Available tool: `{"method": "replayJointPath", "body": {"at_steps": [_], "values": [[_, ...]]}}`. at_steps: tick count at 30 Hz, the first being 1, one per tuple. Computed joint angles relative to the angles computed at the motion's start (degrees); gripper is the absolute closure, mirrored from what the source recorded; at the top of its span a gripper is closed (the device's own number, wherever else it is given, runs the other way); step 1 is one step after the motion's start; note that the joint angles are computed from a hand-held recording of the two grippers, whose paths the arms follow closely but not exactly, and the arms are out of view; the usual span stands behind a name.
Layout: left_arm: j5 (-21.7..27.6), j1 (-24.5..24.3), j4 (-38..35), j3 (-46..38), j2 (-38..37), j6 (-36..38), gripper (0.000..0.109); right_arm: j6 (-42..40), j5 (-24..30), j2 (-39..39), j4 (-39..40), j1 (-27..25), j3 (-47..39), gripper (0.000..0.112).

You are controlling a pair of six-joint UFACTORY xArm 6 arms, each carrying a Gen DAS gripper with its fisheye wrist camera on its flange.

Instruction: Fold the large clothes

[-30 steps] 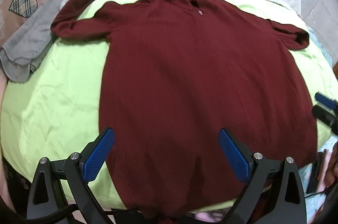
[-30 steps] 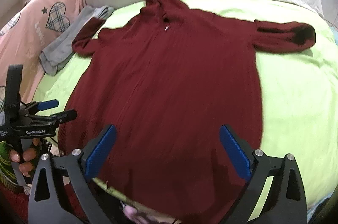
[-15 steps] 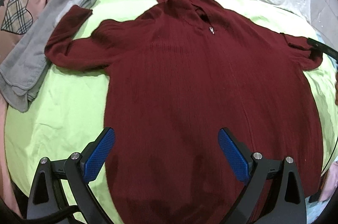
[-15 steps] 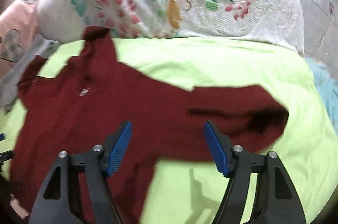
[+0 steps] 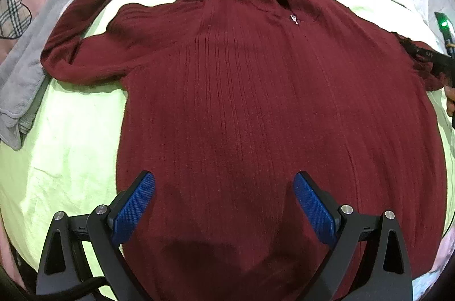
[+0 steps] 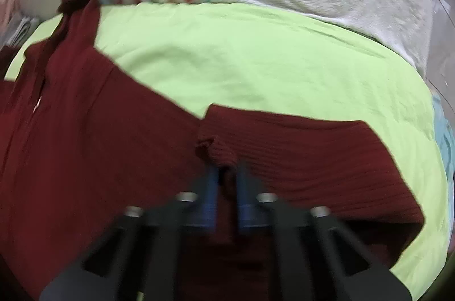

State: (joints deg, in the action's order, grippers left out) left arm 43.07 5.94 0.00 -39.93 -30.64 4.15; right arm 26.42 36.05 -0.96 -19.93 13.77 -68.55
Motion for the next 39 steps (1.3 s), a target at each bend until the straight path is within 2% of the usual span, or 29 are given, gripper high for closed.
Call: {"method": "replayJointPath", "body": {"at_steps": [4, 8, 10, 12, 13, 14, 17, 19, 21, 24, 28, 30, 35, 39], "values": [[-0.96, -0.09, -1.54, 0.01, 0.35, 0.88, 0.010, 1.05, -3.56, -3.77, 9.00, 1.30, 1.97, 0.106], [-1.84, 0.73, -4.92, -0.52, 0.87, 2.59, 0.010, -1.99, -9.90, -4.06, 21.86, 7.08, 1.84, 0.106], [-2.08, 1.67, -7.76, -1.09, 1.06, 4.28, 0.010, -5.01, -12.91, -1.68, 29.70, 10.91, -0.09, 0.106], [-0.87, 3.40, -13.01, -2.00, 1.25, 7.56, 0.010, -10.84, -15.71, 3.58, 40.63, 15.30, -4.99, 0.106], [-0.34, 4.15, -15.18, -2.54, 1.55, 8.81, 0.010, -12.13, -16.66, 6.11, 43.56, 17.19, -7.42, 0.106], [0.05, 5.37, -17.61, -2.74, 1.52, 10.30, 0.010, -12.64, -16.86, 8.47, 45.53, 18.81, -9.94, 0.106], [0.20, 7.51, -19.64, -2.90, 1.31, 11.35, 0.010, -17.33, -16.70, 17.52, 56.03, 22.95, -20.22, 0.106], [0.26, 8.61, -20.39, -2.76, 1.07, 11.85, 0.010, -18.96, -15.91, 22.92, 60.40, 24.84, -26.65, 0.106], [0.78, 10.04, -22.22, -3.10, 1.44, 13.35, 0.010, -17.78, -13.31, 29.59, 61.11, 26.27, -35.00, 0.106], [0.58, 11.42, -23.65, -3.35, 2.11, 14.65, 0.010, -18.93, -9.24, 36.15, 64.80, 26.73, -42.98, 0.106], [0.15, 12.33, -25.94, -4.64, 4.44, 15.88, 0.010, -19.87, -7.31, 40.23, 66.78, 27.14, -47.15, 0.102], [0.26, 12.47, -27.85, -5.66, 5.72, 17.31, 0.011, -20.39, -6.76, 39.78, 68.66, 26.81, -46.21, 0.093], [-0.59, 10.53, -31.63, -11.62, 13.09, 19.96, 0.011, -26.47, -15.59, 26.95, 72.96, 27.07, -29.33, 0.092], [-1.21, 8.38, -32.22, -18.49, 21.09, 20.20, 0.012, -19.84, -24.01, 13.60, 65.95, 26.72, -12.52, 0.092]]}}
